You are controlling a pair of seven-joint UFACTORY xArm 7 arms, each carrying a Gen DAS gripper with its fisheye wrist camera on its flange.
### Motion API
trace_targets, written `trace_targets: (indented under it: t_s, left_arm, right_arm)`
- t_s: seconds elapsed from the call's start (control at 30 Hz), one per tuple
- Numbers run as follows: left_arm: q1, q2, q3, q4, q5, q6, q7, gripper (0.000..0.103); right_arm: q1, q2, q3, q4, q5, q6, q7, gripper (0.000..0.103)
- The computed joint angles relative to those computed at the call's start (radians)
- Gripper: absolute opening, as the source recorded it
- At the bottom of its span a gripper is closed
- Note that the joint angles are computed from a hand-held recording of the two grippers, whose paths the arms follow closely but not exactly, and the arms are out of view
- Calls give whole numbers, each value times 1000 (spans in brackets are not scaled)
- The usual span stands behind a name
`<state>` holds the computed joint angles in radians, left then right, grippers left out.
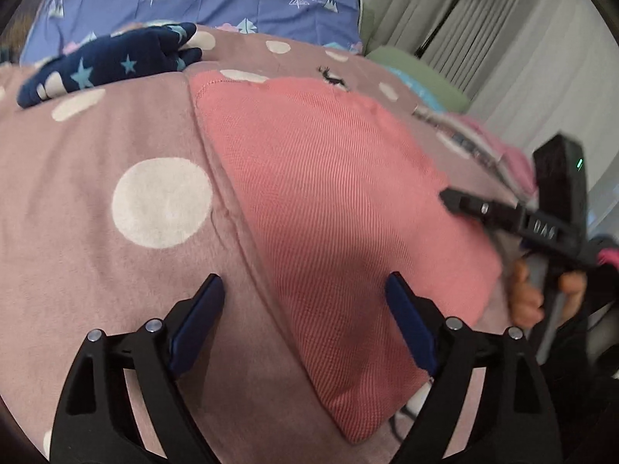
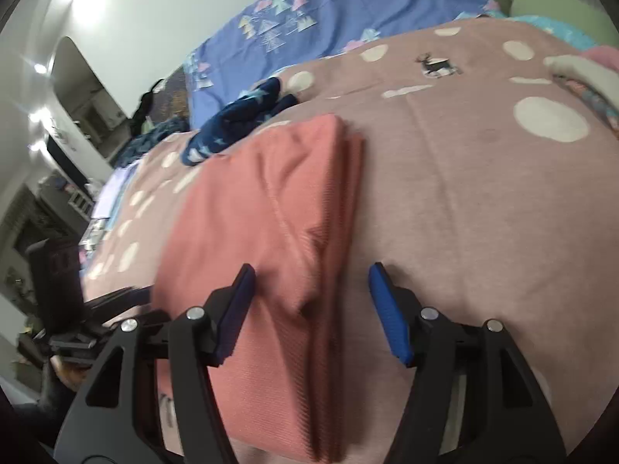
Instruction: Fold small clothes
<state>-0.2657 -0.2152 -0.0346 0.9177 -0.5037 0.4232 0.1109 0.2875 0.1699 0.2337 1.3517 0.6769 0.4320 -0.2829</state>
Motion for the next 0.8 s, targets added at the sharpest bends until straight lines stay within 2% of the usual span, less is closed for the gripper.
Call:
trace_targets:
  t_s: [0.03, 0.13, 0.17, 0.37, 0.57, 0.7, 0.8]
  left_arm:
    - [-10, 12, 12, 13, -31, 3, 25, 85]
    - [-4, 74, 20, 78, -72, 27, 55, 85]
    - [2, 98, 18, 102, -88, 37, 63, 84]
    - [57, 196, -17, 196, -120, 31, 88, 69]
    - [93, 241, -44, 241, -182, 33, 169, 65]
    - [110, 261, -54, 262, -222, 38, 204, 65]
    - [116, 280, -60, 282, -212, 39, 201, 65]
  right_arm:
    - [-13, 16, 12, 28, -2, 33, -4, 63]
    - [31, 89, -35, 143, -178, 132, 136, 61]
    - [28, 115, -33, 182, -195, 160, 155, 61]
    - [-19, 253, 12, 358, -174, 233, 112, 61]
    - [-44, 327, 40, 456, -141, 280, 39, 58]
    - [-34, 333, 35, 463, -152, 272, 32, 57]
    - [-26, 358, 31, 502, -168, 287, 40, 57]
